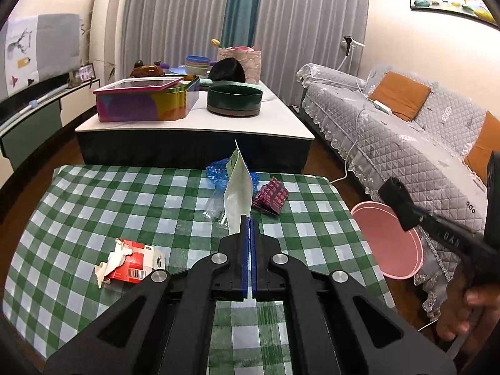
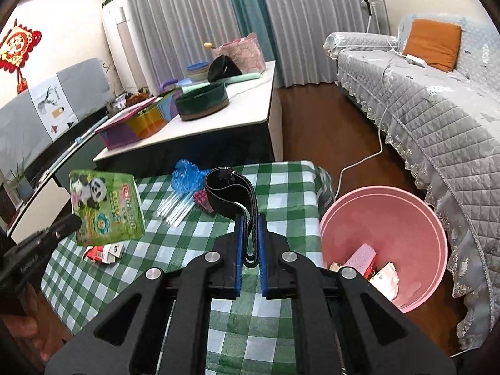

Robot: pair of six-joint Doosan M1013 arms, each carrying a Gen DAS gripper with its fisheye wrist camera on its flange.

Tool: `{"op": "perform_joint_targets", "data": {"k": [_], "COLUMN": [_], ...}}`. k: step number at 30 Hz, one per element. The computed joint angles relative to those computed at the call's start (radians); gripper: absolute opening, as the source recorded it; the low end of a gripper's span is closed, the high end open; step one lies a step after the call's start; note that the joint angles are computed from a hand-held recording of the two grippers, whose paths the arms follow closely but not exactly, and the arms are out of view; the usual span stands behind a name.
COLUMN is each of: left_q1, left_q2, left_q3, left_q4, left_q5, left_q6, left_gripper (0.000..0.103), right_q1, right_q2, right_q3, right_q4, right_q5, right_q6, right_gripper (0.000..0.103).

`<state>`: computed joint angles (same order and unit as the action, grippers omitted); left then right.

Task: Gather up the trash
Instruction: 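Carry the snack bag with the left gripper while the right gripper carries the strap over the bucket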

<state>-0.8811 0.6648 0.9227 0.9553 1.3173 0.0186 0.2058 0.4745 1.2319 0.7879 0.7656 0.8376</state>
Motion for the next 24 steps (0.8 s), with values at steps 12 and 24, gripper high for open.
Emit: {"op": "perform_joint_targets", "data": {"k": [12, 24], "left_q1": [-0.008, -0.007], "left_q2": [0.04, 0.096], "left_q3": [-0.071, -0.171], "left_q4": [-0.008, -0.023], "left_q5": [0.026, 0.035], "left_q6": [0.056, 0.136], "left_gripper": [0.001, 0.001], "right_q1": [-0.025, -0.045], "right_q2": [-0.008, -0.001], "right_q3": [-0.01, -0.026], "right_q4": [0.002, -0.028], "right_q5": [-0.057, -0.097], "right_q6": [0.027, 0.086], "right_gripper": [0.009, 0.009]}}
